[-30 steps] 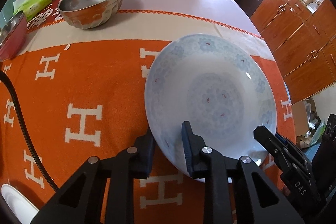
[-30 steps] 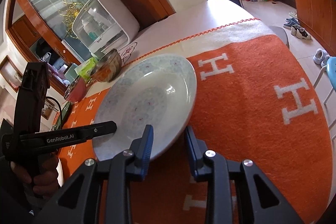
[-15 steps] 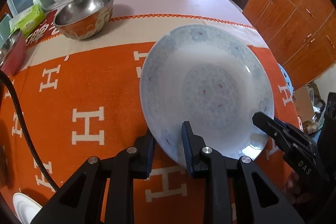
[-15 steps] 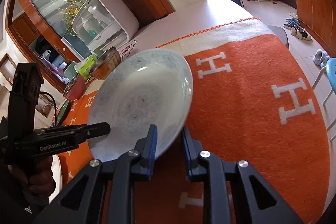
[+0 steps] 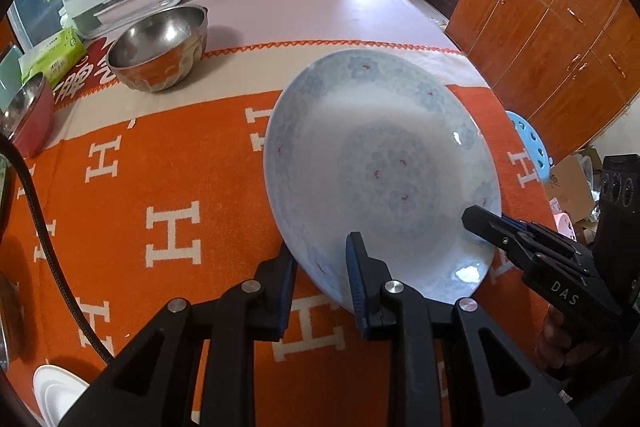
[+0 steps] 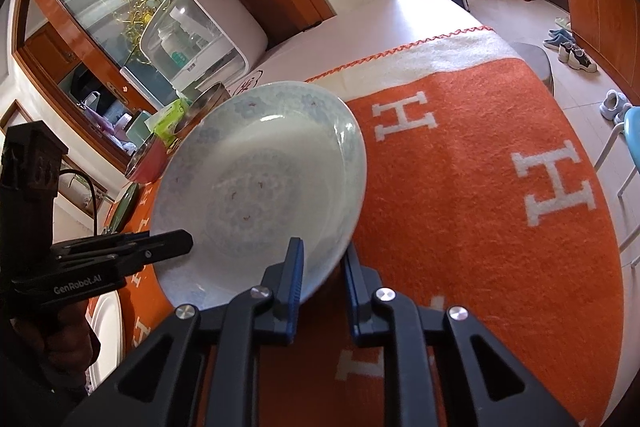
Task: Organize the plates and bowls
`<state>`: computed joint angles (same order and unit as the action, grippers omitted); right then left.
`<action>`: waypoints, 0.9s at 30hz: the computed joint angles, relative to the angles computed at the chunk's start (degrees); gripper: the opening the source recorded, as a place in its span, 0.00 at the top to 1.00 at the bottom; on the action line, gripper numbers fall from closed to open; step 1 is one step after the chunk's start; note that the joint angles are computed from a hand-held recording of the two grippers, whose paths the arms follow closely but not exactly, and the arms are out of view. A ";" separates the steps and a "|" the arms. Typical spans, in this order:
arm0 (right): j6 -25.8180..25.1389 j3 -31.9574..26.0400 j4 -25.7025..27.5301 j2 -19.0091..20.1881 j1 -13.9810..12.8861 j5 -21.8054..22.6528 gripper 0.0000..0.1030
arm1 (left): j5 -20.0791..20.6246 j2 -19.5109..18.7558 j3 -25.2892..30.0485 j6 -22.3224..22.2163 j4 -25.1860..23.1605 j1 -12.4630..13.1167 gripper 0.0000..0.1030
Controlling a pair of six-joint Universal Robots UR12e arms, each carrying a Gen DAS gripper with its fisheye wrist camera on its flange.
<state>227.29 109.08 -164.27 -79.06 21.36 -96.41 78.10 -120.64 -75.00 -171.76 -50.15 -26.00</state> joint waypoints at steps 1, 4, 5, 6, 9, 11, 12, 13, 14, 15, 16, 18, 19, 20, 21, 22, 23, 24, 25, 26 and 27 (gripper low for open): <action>0.03 0.10 -0.14 -0.15 0.06 -0.05 0.83 | -0.04 0.18 -0.16 0.18 0.14 0.02 0.78; -0.29 0.25 -0.57 -0.50 0.25 -0.22 0.83 | -0.34 0.88 -0.91 1.05 0.76 0.14 0.78; -0.48 0.23 -0.58 -0.58 0.31 -0.26 0.83 | -0.38 1.04 -1.06 1.21 0.88 0.19 0.78; -0.75 0.22 -0.64 -0.73 0.42 -0.34 0.83 | -0.42 1.33 -1.37 1.38 1.04 0.23 0.78; -1.24 0.21 -1.03 -1.06 0.70 -0.57 0.83 | -0.63 2.18 -2.18 1.74 1.47 0.35 0.78; -1.18 0.27 -1.49 -1.39 0.82 -0.34 0.83 | -0.80 2.85 -2.88 1.87 2.00 0.46 0.78; -1.00 0.41 -1.99 -1.55 0.88 -0.26 0.83 | -0.85 3.29 -3.34 1.96 2.35 0.54 0.78; -0.93 0.47 -2.50 -1.67 1.06 -0.37 0.83 | -0.92 3.75 -3.88 2.00 2.83 0.63 0.78; -1.05 0.37 -2.59 -1.70 1.24 -0.54 0.83 | -1.01 4.13 -4.34 2.00 3.27 0.72 0.78; -1.51 0.11 -2.47 -1.74 1.55 -0.89 0.83 | -1.05 4.55 -4.82 2.06 3.64 0.82 0.78; -1.81 -0.05 -2.48 -1.75 1.74 -1.09 0.83 | -1.09 4.86 -5.13 2.12 3.82 0.92 0.78; -2.47 -0.37 -2.90 -1.81 2.21 -1.58 0.83 | -1.36 5.72 -6.07 2.10 4.56 1.20 0.78; -2.77 -0.50 -3.01 -1.84 2.39 -1.80 0.83 | -1.52 6.17 -6.58 2.10 5.03 1.33 0.78; -3.10 -0.67 -3.06 -1.87 2.61 -2.07 0.83 | -1.65 6.65 -7.10 2.15 5.45 1.46 0.78; -3.44 -0.88 -3.05 -1.91 2.88 -2.36 0.83 | -1.75 7.18 -7.71 2.12 6.06 1.58 0.78; -3.72 -1.15 -2.91 -1.94 3.20 -2.71 0.83 | -1.85 7.69 -8.28 1.99 6.65 1.70 0.78; -3.97 -1.33 -2.80 -1.99 3.44 -2.97 0.83 | -2.00 8.21 -8.87 1.75 7.19 1.83 0.78; -4.28 -1.66 -2.62 -2.01 3.88 -3.46 0.83 | -2.21 8.81 -9.52 1.52 7.69 2.01 0.78; -4.44 -1.93 -2.43 -1.96 4.11 -3.73 0.83 | -2.43 9.45 -10.24 1.39 8.36 2.21 0.78; -4.58 -2.02 -2.35 -2.04 4.40 -4.06 0.83 | -2.59 9.87 -10.74 1.35 8.87 2.35 0.78; -4.87 -2.34 -2.19 -2.05 4.91 -4.66 0.83 | -2.79 10.62 -11.61 1.36 9.73 2.57 0.78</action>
